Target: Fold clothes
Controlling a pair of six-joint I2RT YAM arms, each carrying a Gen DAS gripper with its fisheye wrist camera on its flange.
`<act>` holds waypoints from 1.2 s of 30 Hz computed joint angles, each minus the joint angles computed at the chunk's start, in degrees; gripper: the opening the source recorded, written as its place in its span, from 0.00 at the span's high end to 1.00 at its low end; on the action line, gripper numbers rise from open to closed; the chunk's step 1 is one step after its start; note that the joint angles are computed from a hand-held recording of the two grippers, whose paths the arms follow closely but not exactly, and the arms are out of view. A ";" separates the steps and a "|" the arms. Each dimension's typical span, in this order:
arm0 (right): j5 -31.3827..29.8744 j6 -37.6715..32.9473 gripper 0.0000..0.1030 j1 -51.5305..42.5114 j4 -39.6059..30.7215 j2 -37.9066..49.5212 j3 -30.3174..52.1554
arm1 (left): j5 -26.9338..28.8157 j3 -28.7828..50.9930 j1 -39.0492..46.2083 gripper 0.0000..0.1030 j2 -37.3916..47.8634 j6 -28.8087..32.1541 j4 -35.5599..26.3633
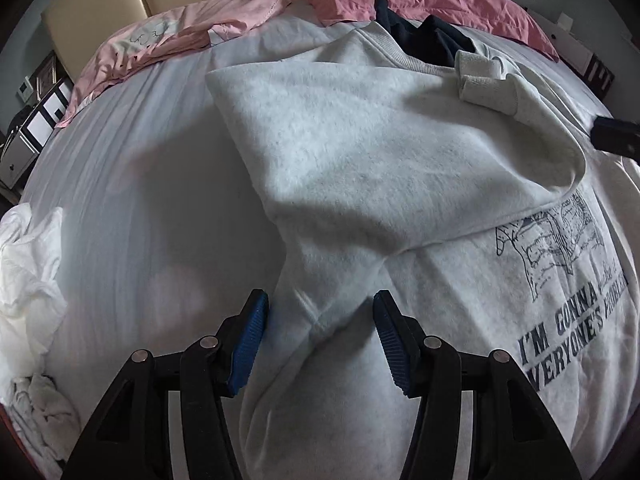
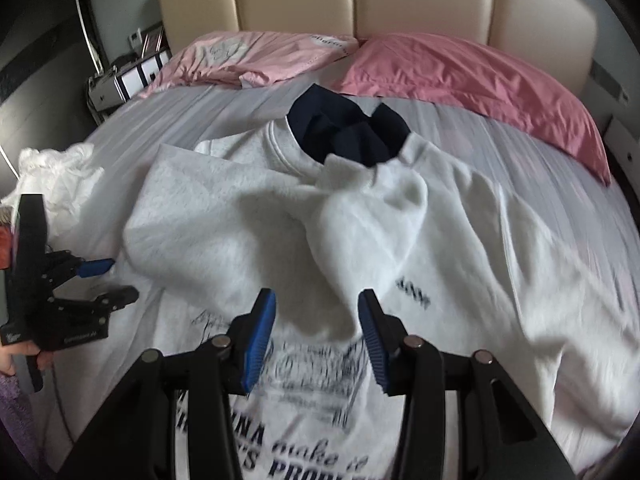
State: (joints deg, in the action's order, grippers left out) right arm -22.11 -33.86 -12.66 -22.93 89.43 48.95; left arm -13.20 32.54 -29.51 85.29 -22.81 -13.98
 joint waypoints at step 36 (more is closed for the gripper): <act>-1.38 1.52 0.84 -17.68 -15.90 11.35 11.33 | 9.52 -6.94 15.53 0.43 -18.07 1.92 -6.50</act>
State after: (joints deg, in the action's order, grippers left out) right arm -23.49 -32.34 -30.34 -38.83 100.78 60.28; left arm -3.67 25.60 -13.98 67.22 -20.89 -20.48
